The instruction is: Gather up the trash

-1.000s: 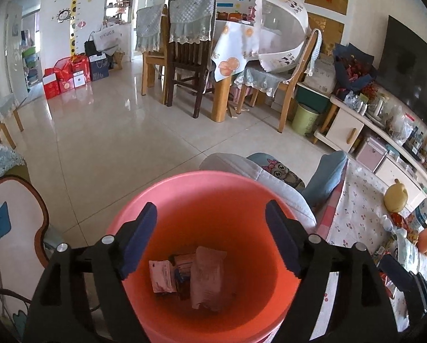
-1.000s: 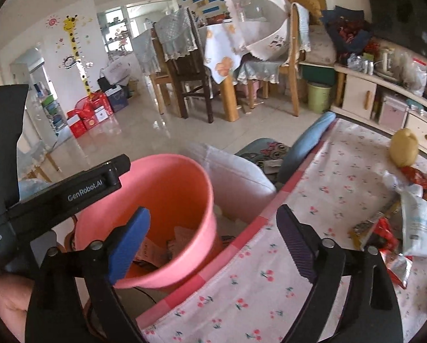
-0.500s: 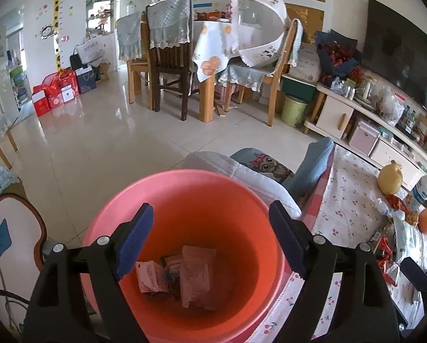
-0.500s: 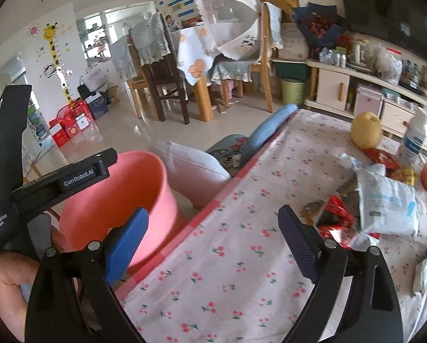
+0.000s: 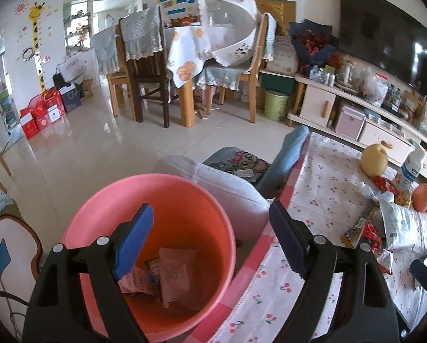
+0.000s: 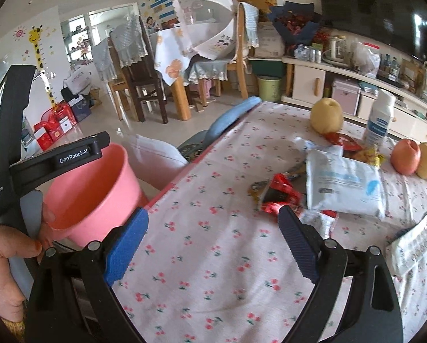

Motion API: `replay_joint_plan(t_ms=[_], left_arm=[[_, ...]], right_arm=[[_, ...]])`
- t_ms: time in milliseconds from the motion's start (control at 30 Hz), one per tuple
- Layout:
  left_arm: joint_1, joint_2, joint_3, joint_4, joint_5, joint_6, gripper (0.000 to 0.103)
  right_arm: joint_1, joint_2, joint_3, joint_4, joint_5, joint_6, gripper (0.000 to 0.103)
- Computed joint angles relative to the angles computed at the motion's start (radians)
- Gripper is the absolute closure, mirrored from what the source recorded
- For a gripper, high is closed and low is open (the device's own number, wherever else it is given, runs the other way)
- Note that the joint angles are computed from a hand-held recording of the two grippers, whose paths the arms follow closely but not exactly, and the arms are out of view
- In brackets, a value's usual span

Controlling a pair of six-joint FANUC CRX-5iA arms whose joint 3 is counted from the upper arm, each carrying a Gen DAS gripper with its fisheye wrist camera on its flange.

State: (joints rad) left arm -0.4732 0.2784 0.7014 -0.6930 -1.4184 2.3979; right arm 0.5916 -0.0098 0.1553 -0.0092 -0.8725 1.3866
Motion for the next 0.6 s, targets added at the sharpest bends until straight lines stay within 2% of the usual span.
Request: replay_joint_plan(t_ms=[600], left_arm=[[-0.096,0.138,0.186,-0.045,-0.037,-0.114,0.019]], right_arm=[[-0.099,-0.09,-0.106,0.032,0.025,0.026,0.012]])
